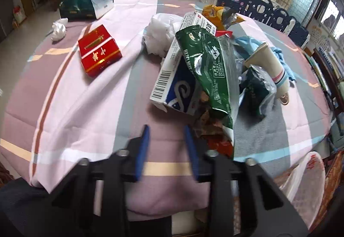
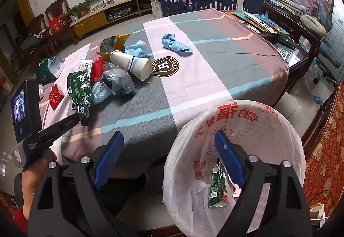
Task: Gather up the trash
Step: 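Reach the left gripper toward the green snack bag in the trash pile, then grasp the green snack bag with the left gripper while the right gripper grasps the paper cup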
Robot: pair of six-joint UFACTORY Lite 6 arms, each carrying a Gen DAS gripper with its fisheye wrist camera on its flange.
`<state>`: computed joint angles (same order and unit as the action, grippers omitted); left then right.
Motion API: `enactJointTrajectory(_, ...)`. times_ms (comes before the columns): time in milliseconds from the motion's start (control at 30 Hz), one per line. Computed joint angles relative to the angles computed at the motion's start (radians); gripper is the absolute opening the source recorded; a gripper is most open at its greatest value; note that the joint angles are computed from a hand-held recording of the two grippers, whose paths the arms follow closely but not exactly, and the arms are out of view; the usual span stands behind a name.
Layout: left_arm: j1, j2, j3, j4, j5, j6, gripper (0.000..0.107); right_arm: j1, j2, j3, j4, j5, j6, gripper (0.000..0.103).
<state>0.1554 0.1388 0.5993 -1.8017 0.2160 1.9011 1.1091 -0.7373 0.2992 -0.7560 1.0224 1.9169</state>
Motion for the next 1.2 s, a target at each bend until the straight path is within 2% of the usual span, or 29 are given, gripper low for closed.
enactJointTrajectory(67,0.021,0.001,-0.001,0.063,0.035,-0.059,0.013,-0.004,-0.011,-0.009,0.006,-0.002,0.000,0.085)
enactJointTrajectory(133,0.044,-0.038,-0.028,0.039,0.065,-0.032,0.009,-0.012,-0.019,-0.015,0.011,-0.005,-0.005,0.085)
enactJointTrajectory(267,0.115,-0.116,-0.075,-0.013,0.122,0.005,0.009,-0.048,-0.005,-0.013,0.003,-0.032,-0.025,0.085)
enactJointTrajectory(300,0.127,-0.128,-0.083,-0.067,0.112,0.033,0.013,-0.079,0.008,-0.006,-0.006,-0.058,-0.043,0.085)
enactJointTrajectory(367,0.174,-0.126,-0.078,-0.103,0.114,0.020,0.056,-0.138,0.041,0.012,-0.037,-0.111,-0.071,0.085)
enactJointTrajectory(400,0.210,-0.127,-0.075,-0.112,0.129,-0.009,0.084,-0.195,0.089,0.036,-0.074,-0.163,-0.092,0.085)
enactJointTrajectory(433,0.245,-0.133,-0.079,-0.138,0.152,-0.005,0.087,-0.240,0.135,0.062,-0.108,-0.204,-0.108,0.085)
enactJointTrajectory(500,0.291,-0.118,-0.070,-0.134,0.181,-0.039,0.087,-0.342,0.263,0.144,-0.196,-0.297,-0.147,0.085)
enactJointTrajectory(567,0.290,-0.095,-0.049,-0.089,0.168,-0.092,0.087,-0.441,0.410,0.247,-0.305,-0.397,-0.168,0.085)
enactJointTrajectory(700,0.282,-0.099,-0.057,-0.154,0.158,-0.036,0.091,-0.562,0.749,0.504,-0.478,-0.537,-0.231,0.085)
enactJointTrajectory(833,0.288,-0.104,-0.068,-0.176,0.181,-0.003,0.093,-0.648,1.082,0.781,-0.375,-0.559,-0.468,0.085)
enactJointTrajectory(967,0.301,-0.092,-0.067,-0.129,0.207,-0.018,0.094,-0.744,1.188,0.834,-0.380,-0.653,-0.461,0.084)
enactJointTrajectory(1000,0.297,-0.079,-0.056,-0.095,0.213,-0.038,0.094,-0.760,1.180,0.813,-0.440,-0.692,-0.405,0.074)
enactJointTrajectory(1033,0.292,-0.072,-0.050,-0.068,0.218,-0.056,0.094,-0.767,1.165,0.784,-0.507,-0.722,-0.339,0.054)
enactJointTrajectory(1100,0.284,-0.071,-0.050,-0.032,0.240,-0.070,0.094,-0.796,1.135,0.743,-0.540,-0.789,-0.297,0.044)
enactJointTrajectory(1200,0.274,-0.089,-0.064,0.005,0.282,-0.070,0.094,-0.821,1.071,0.661,-0.741,-0.851,-0.079,0.037)
